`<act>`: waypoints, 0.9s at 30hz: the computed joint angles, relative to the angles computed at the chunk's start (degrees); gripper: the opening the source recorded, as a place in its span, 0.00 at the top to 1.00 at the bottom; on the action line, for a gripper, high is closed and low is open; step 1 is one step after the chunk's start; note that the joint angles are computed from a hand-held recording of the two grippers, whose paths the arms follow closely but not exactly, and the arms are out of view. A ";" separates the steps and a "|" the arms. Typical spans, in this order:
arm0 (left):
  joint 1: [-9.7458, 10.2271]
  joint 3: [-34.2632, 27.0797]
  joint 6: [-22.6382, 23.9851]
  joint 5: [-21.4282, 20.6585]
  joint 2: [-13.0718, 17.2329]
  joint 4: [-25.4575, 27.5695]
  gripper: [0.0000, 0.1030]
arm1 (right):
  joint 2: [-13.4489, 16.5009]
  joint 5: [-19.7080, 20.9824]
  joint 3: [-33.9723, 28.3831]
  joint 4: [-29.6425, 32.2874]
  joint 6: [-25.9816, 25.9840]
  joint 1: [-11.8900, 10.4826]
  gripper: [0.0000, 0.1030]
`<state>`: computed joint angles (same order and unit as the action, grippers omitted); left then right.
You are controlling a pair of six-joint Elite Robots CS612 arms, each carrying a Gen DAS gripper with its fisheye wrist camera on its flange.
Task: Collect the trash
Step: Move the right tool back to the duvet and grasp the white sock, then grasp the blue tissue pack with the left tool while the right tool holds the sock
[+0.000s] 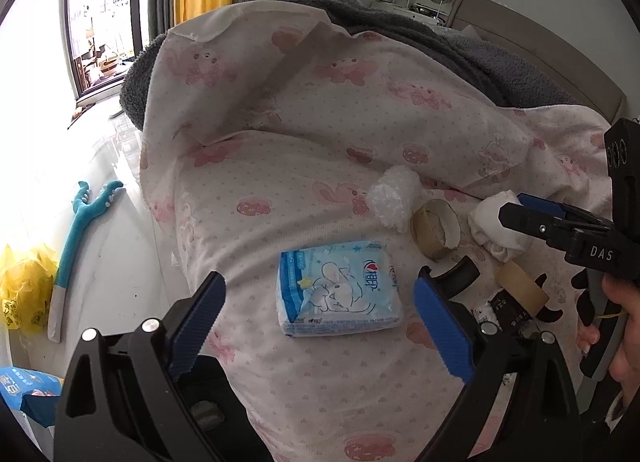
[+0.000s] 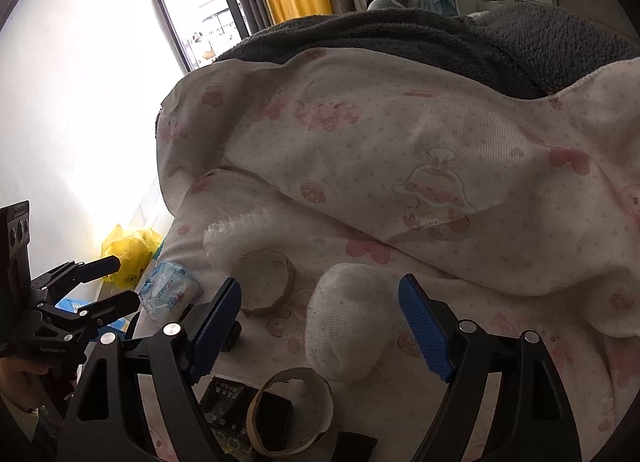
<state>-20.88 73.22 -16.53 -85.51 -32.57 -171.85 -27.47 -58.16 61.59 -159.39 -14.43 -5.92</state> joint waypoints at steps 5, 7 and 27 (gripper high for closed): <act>-0.24 -0.61 1.10 -0.50 0.48 0.99 0.06 | 0.47 0.14 -1.06 3.04 0.63 -0.10 0.33; -0.29 -0.78 1.36 -0.90 0.62 1.28 0.06 | 0.56 -0.19 -1.27 3.70 0.63 -0.08 0.39; -0.60 -3.39 0.72 -1.18 2.66 5.25 0.18 | -0.40 2.31 0.41 -3.16 4.15 -0.50 0.63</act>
